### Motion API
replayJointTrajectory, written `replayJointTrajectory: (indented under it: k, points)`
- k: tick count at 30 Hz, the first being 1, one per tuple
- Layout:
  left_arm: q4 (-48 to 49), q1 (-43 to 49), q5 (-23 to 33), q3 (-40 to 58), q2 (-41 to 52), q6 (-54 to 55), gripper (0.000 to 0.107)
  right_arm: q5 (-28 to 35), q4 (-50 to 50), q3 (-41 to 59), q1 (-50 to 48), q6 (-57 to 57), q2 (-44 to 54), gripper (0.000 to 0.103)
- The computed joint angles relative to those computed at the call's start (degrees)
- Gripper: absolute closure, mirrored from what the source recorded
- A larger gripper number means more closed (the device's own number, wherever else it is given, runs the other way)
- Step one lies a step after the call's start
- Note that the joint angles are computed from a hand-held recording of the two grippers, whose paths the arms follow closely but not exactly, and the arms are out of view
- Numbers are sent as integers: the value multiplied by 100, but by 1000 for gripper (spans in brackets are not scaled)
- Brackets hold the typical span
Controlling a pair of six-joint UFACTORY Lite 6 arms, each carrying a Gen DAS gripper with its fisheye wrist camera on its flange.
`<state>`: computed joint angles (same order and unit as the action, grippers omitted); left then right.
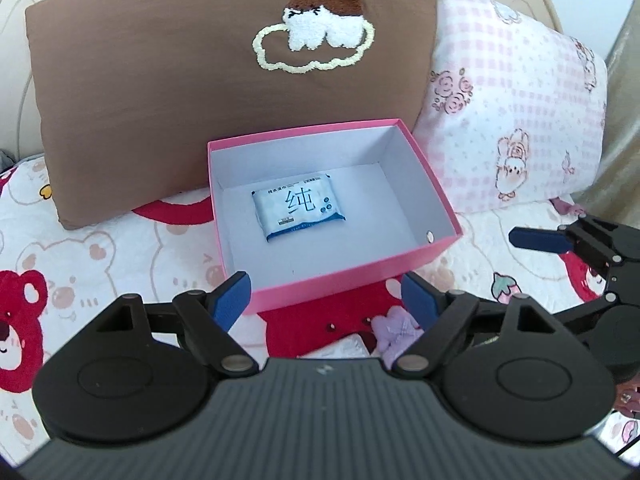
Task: Organize objects
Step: 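Withdraw the left gripper from the box toward the white soap bar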
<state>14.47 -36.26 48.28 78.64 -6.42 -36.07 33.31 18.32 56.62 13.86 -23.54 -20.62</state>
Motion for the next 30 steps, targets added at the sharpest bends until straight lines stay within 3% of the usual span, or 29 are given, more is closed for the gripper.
replayJointTrajectory:
  k: [6,11,15,24,30]
  points:
    - [7,-295,288,-138,-327,-225,21,265,-92,-194,94,312,-497,12]
    - [78,-489,460,-371,-637,-532,7,362,-419,-397,243,645,-947,6]
    - [309,-771,776,-461,-724,-756,4,434,-601,-510,285,626,-1193,3]
    - [-9,-1015,1089,-639,-933,-662,4,1008,438,-671,-500,-607,-1679,3]
    - [102,-1241,1361,-513,-1059,-797,4,1401,575,-592,-762,-971,-1976,3]
